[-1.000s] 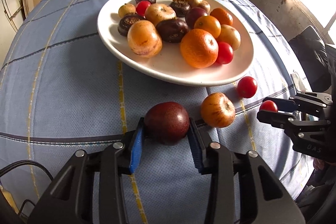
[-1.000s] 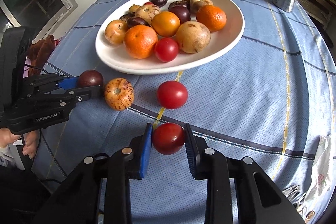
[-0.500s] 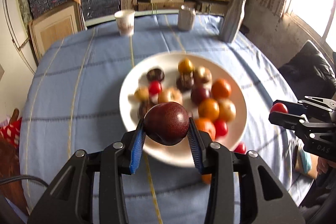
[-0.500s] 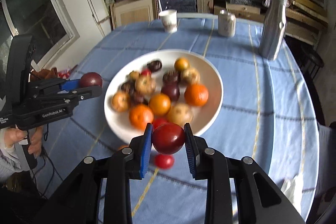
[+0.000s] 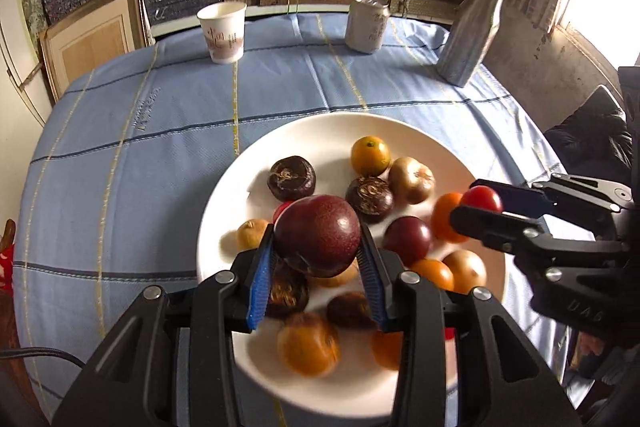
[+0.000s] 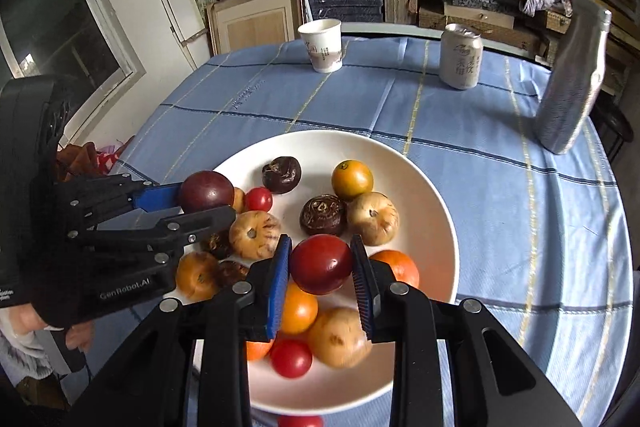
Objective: Organize fruits
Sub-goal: 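Carry both fruits onto the white plate and open both grippers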
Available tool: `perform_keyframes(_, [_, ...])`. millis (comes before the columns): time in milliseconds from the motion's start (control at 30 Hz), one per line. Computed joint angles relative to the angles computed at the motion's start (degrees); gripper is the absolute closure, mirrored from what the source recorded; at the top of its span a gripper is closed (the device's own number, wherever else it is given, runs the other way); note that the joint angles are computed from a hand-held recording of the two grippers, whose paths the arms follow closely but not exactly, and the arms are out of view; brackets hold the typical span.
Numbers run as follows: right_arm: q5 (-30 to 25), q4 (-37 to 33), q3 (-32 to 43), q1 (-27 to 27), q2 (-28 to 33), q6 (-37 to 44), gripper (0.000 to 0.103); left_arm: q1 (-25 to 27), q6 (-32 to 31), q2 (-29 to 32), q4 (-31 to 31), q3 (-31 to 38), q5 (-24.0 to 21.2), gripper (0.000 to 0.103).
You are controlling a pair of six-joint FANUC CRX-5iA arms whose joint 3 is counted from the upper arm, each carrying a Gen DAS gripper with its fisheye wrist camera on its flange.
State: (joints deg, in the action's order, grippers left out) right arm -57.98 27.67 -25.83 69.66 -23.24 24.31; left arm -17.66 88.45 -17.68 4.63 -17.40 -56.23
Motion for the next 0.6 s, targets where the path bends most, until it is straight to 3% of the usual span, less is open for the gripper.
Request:
perform_keyframes(200, [3.37, -2.83, 0.86, -3.61, 2.58, 3.07, 0.073, 1.17, 0.04, 3.41, 0.69, 0.45, 1.01, 0.064])
perform_keyframes(533, [4.29, -4.50, 0.91, -4.63, 3.80, 3.42, 0.071, 1.08, 0.90, 4.70, -0.21, 0.70, 2.07, 0.061])
perform_keyframes(600, [4.57, -3.96, 0.65, -4.53, 3.54, 2.79, 0.055, 0.74, 1.56, 4.46, -0.87, 0.85, 2.37, 0.053])
